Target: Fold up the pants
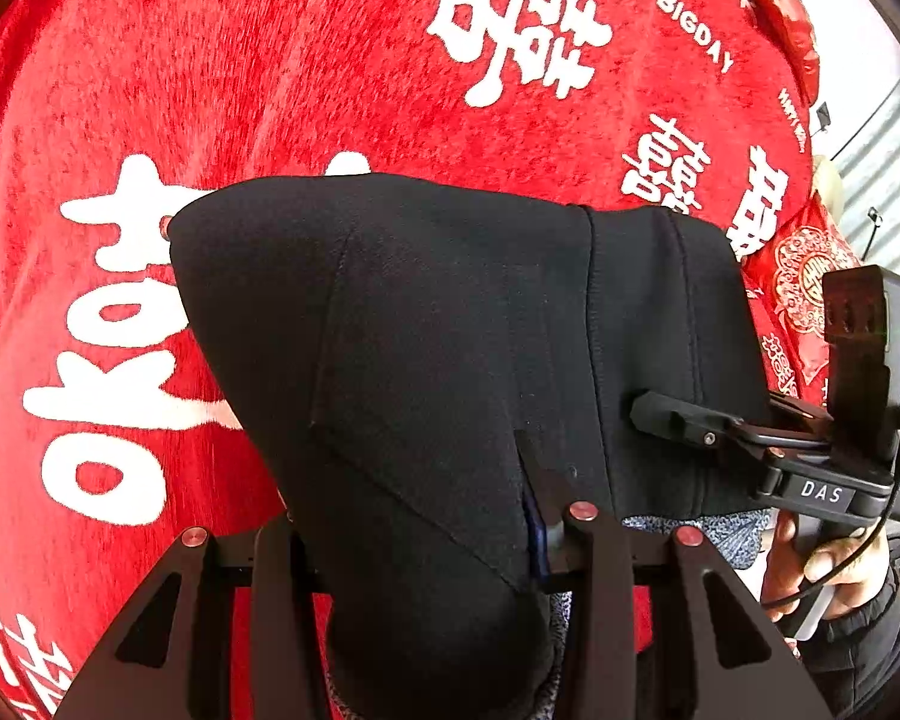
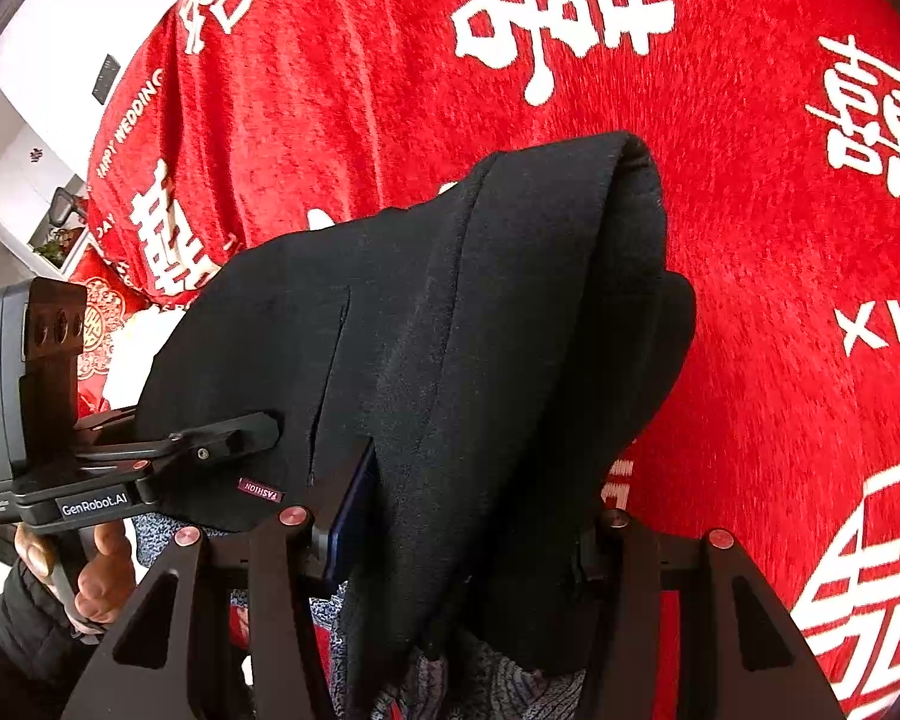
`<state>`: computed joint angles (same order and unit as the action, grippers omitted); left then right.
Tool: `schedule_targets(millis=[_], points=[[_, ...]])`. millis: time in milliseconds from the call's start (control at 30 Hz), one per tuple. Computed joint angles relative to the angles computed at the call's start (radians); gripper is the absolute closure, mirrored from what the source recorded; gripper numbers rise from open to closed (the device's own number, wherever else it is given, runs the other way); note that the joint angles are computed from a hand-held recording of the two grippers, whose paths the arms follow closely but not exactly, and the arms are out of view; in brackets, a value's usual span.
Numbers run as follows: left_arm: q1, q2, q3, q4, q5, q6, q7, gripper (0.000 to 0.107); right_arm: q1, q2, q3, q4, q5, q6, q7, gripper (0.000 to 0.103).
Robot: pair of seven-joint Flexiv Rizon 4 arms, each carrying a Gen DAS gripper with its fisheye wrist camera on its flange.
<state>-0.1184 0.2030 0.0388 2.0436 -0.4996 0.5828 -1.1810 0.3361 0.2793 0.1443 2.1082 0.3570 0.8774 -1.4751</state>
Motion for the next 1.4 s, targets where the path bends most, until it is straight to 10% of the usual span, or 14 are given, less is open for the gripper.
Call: schedule_targets(millis=[433,667,933,1067,1400], points=[[0.034,-0.163,-0.013,-0.023,-0.039,-0.003,-0.004,0.058,-0.044,-0.195,-0.014,-0.103,0.043,-0.058,-0.041,0.049],[0.06,-0.177,0.001,0.023,-0.127,-0.008,0.047,0.039,-0.085,-0.255,0.004,-0.115,0.071,-0.064,-0.048,0.023],[0.078,-0.027,0.042,0.039,-0.117,0.041,0.071,0.038,-0.122,-0.07,0.04,0.034,-0.05,0.093,0.086,0.018],[0.031,0.026,0.046,0.075,-0.247,0.006,0.133,0.038,-0.007,0.021,0.032,0.075,-0.006,0.118,-0.049,0.018],[-0.016,0.012,0.008,0.168,-0.157,0.037,0.167,0.039,0.056,-0.019,0.015,0.128,0.051,0.105,-0.115,0.018]])
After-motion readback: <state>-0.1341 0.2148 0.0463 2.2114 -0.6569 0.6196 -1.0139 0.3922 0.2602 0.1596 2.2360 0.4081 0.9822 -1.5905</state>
